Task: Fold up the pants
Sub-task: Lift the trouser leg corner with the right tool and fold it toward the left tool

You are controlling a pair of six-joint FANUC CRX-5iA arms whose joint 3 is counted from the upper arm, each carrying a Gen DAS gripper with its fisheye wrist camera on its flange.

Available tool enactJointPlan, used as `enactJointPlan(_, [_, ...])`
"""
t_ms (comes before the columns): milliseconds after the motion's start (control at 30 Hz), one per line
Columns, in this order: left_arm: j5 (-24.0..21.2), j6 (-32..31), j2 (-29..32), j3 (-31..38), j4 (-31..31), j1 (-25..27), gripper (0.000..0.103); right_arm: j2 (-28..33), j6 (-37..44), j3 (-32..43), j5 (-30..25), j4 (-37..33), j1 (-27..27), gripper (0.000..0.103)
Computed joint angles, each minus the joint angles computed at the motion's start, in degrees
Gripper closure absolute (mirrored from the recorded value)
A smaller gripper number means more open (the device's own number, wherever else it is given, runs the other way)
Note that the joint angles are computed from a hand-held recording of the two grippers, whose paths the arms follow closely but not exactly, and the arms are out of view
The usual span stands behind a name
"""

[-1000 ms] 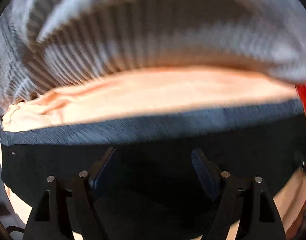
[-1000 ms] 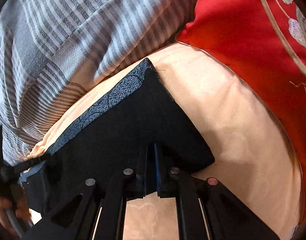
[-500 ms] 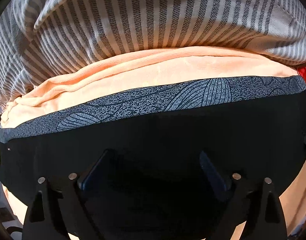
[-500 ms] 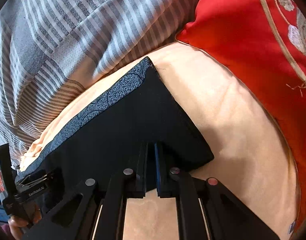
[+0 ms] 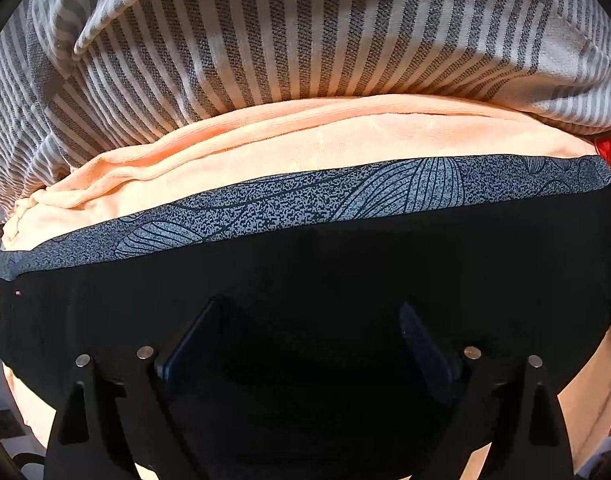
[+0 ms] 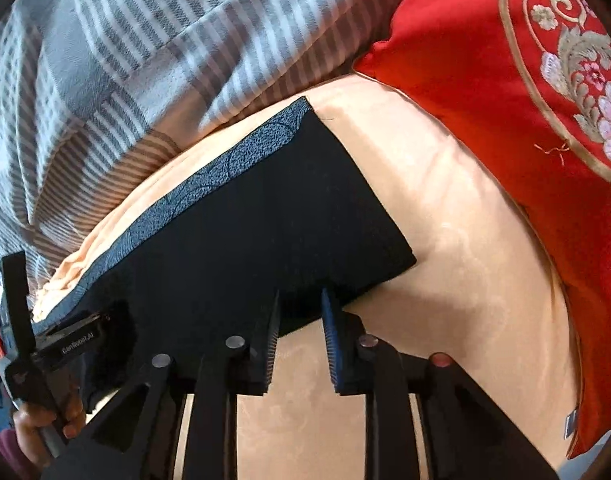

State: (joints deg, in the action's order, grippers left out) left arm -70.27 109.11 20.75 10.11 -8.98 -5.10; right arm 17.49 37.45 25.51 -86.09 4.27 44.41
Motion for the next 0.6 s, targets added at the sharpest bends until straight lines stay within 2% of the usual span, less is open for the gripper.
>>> enactJointPlan(167, [-1.25,1.07,1.1,2.06,-0.41,-1.16,0.01,-2.33,-6.28,-2.33,0.15,-1.85,-1.43,0.077])
enactJointPlan(233, [-2.37,1.37,1.6,3.11,-0.41,-1.42,0.01,-5.86,-9.45,-5.63,4.14,-5.16,-2.84,0.077])
enactJointPlan(367, [-4.72,0.24,1.73,4.41,0.07,-1.38,0.011,-11.16,-11.62,-11.05,10.5,-11.17,-4.52,0.069])
enactJointPlan(467, [-4.99,-0.58,0.73,4.24,0.89,-1.62,0.011,-13.69,-12.95,-14.6,15.0,-14.18,-5.07,0.068])
enactJointPlan(600, [-5.44,-1.15,0.22,3.26,3.41,-1.71,0.011,-17.23,-17.63,-21.4,25.67,-15.72,-5.38,0.068])
